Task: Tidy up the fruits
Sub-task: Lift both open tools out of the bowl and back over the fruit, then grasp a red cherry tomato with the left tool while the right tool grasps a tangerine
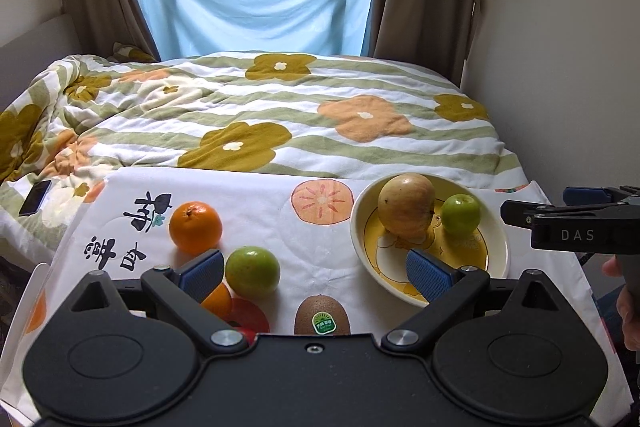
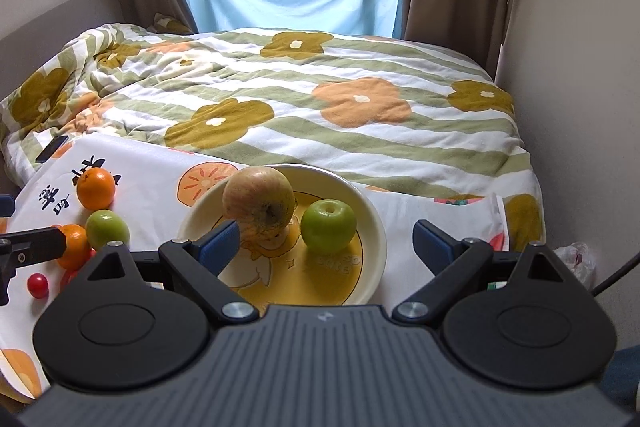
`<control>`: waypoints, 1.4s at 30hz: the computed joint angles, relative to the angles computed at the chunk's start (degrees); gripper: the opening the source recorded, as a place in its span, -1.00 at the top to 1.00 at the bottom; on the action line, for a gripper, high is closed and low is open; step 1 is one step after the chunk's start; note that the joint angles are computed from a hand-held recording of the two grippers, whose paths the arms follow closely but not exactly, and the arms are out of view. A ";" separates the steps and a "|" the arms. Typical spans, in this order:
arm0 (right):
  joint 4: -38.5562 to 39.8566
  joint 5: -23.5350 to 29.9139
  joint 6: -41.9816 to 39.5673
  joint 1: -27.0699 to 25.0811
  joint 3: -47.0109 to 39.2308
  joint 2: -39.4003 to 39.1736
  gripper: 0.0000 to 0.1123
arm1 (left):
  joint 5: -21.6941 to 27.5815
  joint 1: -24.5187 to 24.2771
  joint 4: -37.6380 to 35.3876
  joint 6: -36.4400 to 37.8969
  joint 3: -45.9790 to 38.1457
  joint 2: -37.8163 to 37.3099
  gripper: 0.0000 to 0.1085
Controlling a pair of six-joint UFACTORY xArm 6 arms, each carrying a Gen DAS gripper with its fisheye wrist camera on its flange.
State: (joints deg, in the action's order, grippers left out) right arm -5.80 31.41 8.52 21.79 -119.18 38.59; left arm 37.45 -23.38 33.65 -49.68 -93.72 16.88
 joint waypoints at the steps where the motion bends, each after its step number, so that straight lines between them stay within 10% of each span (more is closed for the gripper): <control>1: -1.34 -0.38 1.87 0.32 1.95 -1.60 -0.83 | -0.89 -0.02 0.91 -0.77 2.31 -1.91 -0.83; 27: -25.17 -4.96 39.80 12.63 25.82 -15.12 -0.83 | -18.54 10.67 2.28 6.45 36.39 -21.83 -0.83; 42: -21.37 -4.72 41.70 16.96 19.11 -5.72 -0.83 | -25.49 14.12 -27.79 48.01 36.40 -13.14 -0.29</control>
State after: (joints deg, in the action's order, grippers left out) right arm -27.16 26.69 50.21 38.76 -100.06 32.86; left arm 11.96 -9.26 5.86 -1.66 -57.31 3.74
